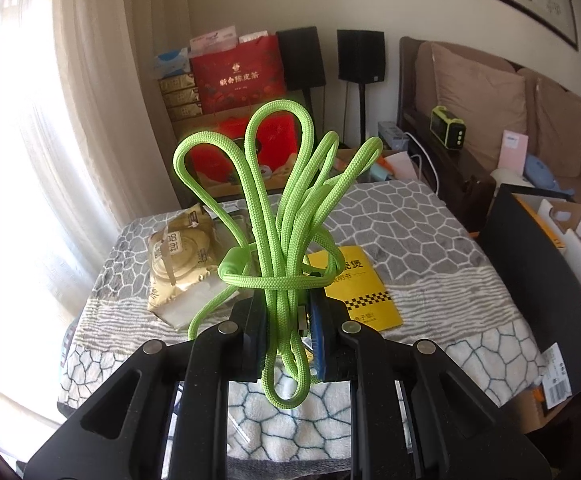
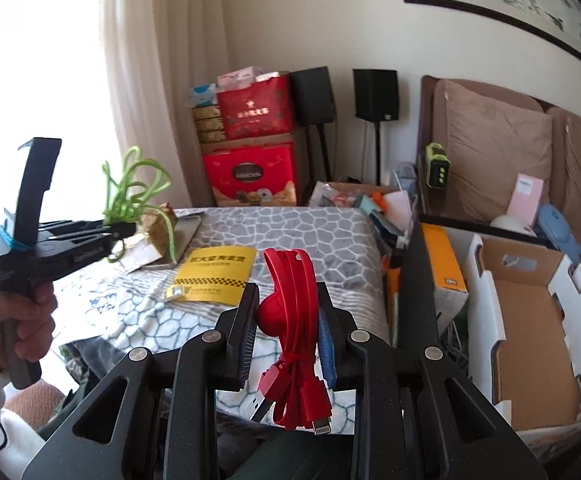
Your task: Organize objects
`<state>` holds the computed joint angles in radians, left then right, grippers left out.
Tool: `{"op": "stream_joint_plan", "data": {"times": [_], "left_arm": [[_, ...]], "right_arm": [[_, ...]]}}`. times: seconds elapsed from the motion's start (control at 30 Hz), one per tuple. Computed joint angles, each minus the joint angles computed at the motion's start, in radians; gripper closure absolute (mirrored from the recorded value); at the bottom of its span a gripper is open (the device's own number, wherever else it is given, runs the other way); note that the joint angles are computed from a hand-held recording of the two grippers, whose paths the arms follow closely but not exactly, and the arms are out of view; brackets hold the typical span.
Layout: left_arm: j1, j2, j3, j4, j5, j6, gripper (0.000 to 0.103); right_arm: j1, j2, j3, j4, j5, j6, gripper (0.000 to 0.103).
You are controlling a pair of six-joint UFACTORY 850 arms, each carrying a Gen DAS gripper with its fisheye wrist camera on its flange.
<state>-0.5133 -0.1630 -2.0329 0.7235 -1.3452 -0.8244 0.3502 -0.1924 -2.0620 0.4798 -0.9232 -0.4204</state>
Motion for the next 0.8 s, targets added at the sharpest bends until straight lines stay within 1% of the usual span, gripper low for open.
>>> {"op": "stream_joint_plan", "data": {"times": [0.03, 0.13, 0.23, 0.37, 0.8], "left_arm": [[-0.002, -0.002, -0.003, -0.005, 0.003, 0.000, 0.087], [-0.018, -0.014, -0.014, 0.004, 0.017, 0.005, 0.087], [-0.041, -0.036, -0.035, 0.060, 0.002, 0.017, 0.087], [-0.029, -0.046, -0.058, 0.014, 0.022, 0.006, 0.087], [-0.035, -0.044, -0.053, -0.015, 0.048, 0.012, 0.087]], "right_arm": [[0.004, 0.004, 0.004, -0.013, 0.011, 0.003, 0.077], [0.000, -0.001, -0.004, -0.009, 0.008, 0.004, 0.077], [-0.005, -0.002, -0.006, -0.017, 0.014, 0.008, 0.077], [-0.017, 0.001, -0.005, -0.004, 0.021, 0.005, 0.077], [-0.060, -0.021, -0.044, -0.021, 0.011, 0.059, 0.077]]}}
